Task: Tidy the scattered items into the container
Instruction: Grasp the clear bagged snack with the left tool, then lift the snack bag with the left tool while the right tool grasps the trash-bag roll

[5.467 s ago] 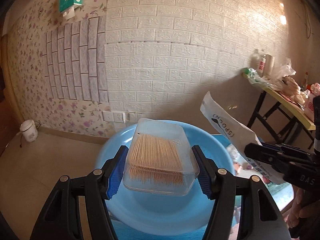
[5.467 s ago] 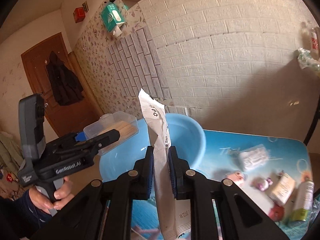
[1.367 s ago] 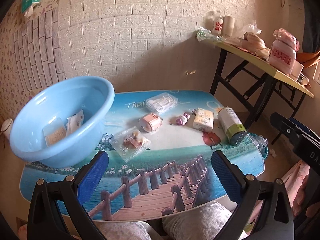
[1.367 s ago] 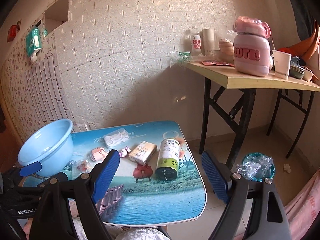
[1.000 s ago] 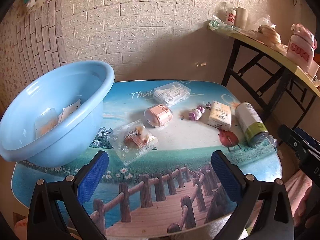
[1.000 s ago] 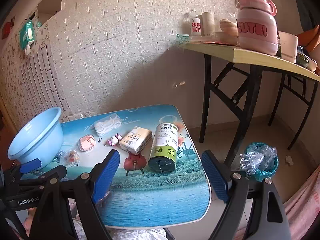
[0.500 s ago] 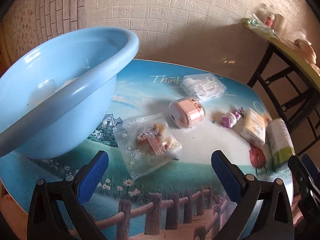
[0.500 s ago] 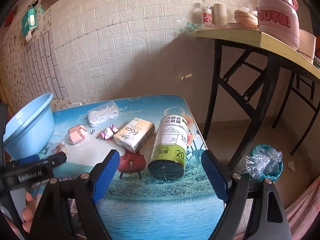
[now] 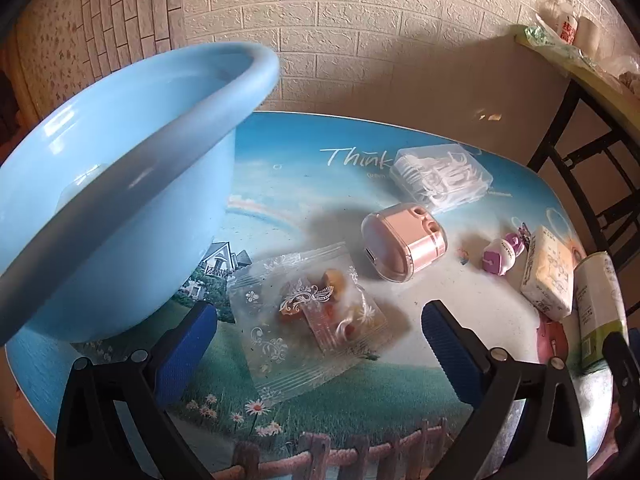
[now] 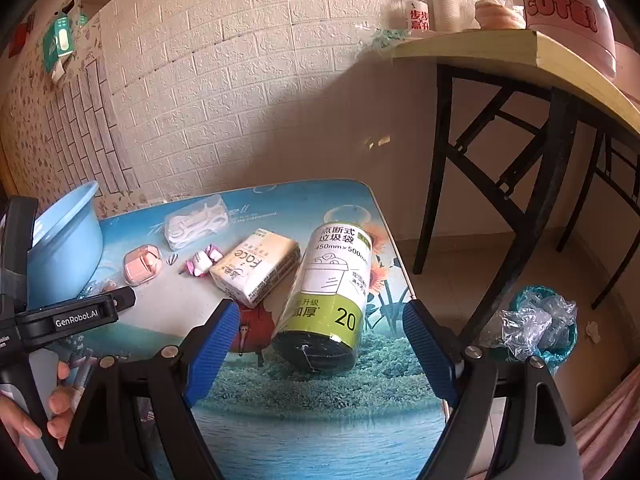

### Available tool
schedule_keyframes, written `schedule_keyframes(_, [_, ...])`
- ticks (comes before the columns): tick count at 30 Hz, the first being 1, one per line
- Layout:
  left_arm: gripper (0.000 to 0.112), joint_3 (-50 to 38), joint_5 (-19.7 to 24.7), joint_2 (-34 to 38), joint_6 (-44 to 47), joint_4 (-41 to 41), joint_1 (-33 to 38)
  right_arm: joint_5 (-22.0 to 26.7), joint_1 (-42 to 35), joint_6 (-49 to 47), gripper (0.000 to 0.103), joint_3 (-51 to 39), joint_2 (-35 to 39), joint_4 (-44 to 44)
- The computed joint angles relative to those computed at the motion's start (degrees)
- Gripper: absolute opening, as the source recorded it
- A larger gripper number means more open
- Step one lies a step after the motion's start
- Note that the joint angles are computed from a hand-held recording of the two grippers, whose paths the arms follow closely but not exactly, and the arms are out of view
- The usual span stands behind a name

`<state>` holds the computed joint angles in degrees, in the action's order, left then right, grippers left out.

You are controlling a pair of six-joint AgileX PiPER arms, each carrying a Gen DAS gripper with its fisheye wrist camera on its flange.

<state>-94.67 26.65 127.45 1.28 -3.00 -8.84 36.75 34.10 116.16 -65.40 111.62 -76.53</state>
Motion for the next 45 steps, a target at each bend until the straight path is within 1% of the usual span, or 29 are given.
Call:
schedule_keyframes(2, [0.096, 0.2, -0.5, 0.1, -0.8, 2.0, -0.5, 0.3, -0.4, -1.4, 0.085, -1.2, 0.5, 1.5])
schedule_keyframes(4, [0.072, 3.1, -3.9, -1.2, 0.8, 1.7, -0.9, 0.7, -0.8, -2.7, 0.085, -2.6, 1.2, 2.8])
schedule_keyframes(5, [0.07, 4.3, -5.4, -1.6, 3.3, -0.3, -0.7, 0.7, -1.0, -3.5, 0.085, -3.5, 1.6, 3.6])
schedule_keyframes(6, [0.065, 5.0, -6.3, -1.7, 5.4, -2.0, -0.5, 0.7, -1.3, -4.8, 0.085, -4.4, 2.0, 4.7])
schedule_keyframes(7, [0.055, 5.4, -6.9, -1.9, 6.7, -3.1, -0.3, 0.6, -1.6, -6.2, 0.085, -5.5, 2.5, 5.9])
schedule_keyframes(9, [0.046, 5.6, -7.8, -1.8, 8.9, -5.2, 0.1, 0.4, -2.0, -8.0, 0.085, -7.1, 3.3, 7.4])
schedule_keyframes(11, [0.046, 5.8, -7.8, -1.7, 13.8, -9.1, 0.7, 0.3, -2.5, -9.5, 0.085, -8.6, 4.1, 9.1])
schedule_keyframes(12, [0.046, 3.6, -6.6, -0.6, 14.5, -9.5, 0.9, 0.3, -2.7, -10.3, 0.085, -9.2, 4.5, 9.9])
schedule_keyframes(15, [0.046, 2.9, -6.2, -0.1, 17.2, -11.8, 1.3, 0.8, -3.4, -11.9, 0.085, -11.1, 5.7, 11.9])
schedule_keyframes(19, [0.044, 5.6, -6.4, -2.0, 24.0, -18.0, 2.5, 0.8, -4.5, -13.8, 0.085, -12.4, 6.7, 14.3])
schedule_keyframes(24, [0.042, 6.0, -5.2, -2.1, 33.6, -27.2, 4.1, -0.3, -5.1, -13.8, 0.085, -11.8, 6.5, 15.1])
schedule_keyframes(31, [0.042, 8.7, -4.3, -3.4, 44.7, -36.5, 5.7, 0.2, -5.2, -18.2, 0.085, -13.6, 7.5, 18.4])
schedule_keyframes(35, [0.042, 10.6, -4.5, -4.4, 48.0, -38.3, 6.0, 0.9, -5.8, -24.0, 0.085, -16.3, 8.4, 23.0])
schedule_keyframes(39, [0.042, 11.2, -3.5, -5.0, 48.8, -38.9, 6.6, 0.9, -6.3, -25.6, 0.085, -17.0, 8.5, 25.2])
schedule_keyframes(41, [0.042, 11.3, -3.0, -5.1, 49.2, -39.4, 6.8, 0.0, -6.9, -26.7, 0.085, -16.9, 8.5, 26.8])
schedule_keyframes(42, [0.042, 11.5, -2.9, -5.2, 49.7, -39.8, 6.9, -0.6, -7.2, -26.7, 0.076, -16.5, 8.4, 27.2])
schedule_keyframes(43, [0.042, 11.8, -3.0, -5.4, 50.1, -40.2, 7.0, -0.1, -6.9, -25.0, 0.067, -16.0, 8.3, 25.6])
schedule_keyframes(44, [0.042, 12.1, -3.0, -5.5, 50.7, -40.7, 7.0, 0.1, -6.7, -24.4, 0.051, -15.5, 7.9, 25.2])
schedule_keyframes(45, [0.042, 12.4, -3.0, -5.7, 51.3, -41.2, 7.1, -0.5, -6.6, -23.4, 0.051, -14.8, 7.7, 24.1])
